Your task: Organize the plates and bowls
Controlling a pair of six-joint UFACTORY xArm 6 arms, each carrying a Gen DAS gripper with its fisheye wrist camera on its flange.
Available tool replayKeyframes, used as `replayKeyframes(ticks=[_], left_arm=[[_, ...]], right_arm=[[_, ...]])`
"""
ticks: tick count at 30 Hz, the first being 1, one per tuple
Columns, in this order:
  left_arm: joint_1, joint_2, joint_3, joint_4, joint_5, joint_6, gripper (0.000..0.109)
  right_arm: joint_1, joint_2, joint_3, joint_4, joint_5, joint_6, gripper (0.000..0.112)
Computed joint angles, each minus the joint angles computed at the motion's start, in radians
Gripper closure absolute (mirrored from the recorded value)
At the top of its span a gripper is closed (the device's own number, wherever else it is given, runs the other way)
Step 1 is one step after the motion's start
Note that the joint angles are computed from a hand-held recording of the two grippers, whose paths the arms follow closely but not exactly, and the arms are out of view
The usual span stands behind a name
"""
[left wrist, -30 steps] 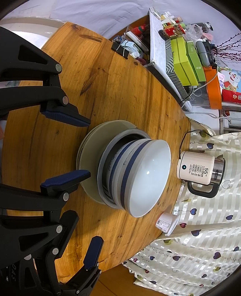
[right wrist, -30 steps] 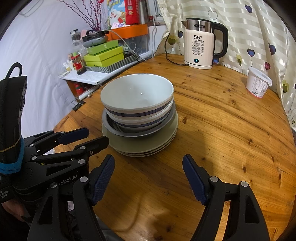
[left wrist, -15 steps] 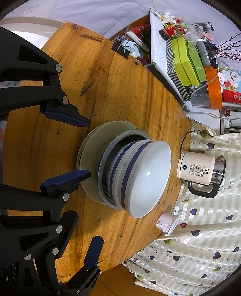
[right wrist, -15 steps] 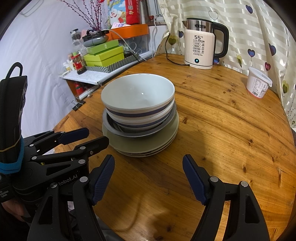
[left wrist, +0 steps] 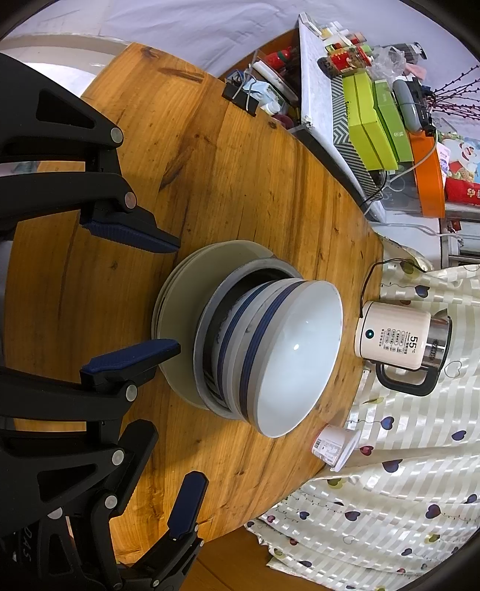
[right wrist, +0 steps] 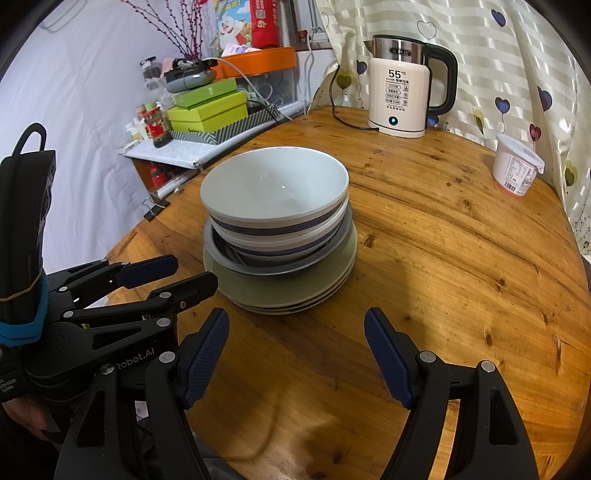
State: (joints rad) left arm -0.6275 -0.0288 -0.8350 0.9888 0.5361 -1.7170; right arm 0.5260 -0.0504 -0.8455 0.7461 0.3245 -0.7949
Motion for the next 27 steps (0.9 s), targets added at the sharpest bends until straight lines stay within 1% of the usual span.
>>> replayKeyframes(ticks=[9, 14, 27], left_arm=[[-0.014, 0.001, -0.019, 0.01, 0.049, -0.001, 0.059], [-0.008, -0.002, -0.012, 0.009, 0.033, -0.002, 0.059], [-0.007, -0.002, -0.013, 0.007, 0.032, 0.0, 0.059]], right_arm=[[-0.005, -0.002, 0.0, 0.025, 0.003, -0.024, 0.036], [-0.004, -0.004, 0.001, 0.027, 0.004, -0.024, 0.036], [-0.002, -0.006, 0.003, 0.019, 0.001, -0.014, 0.036]])
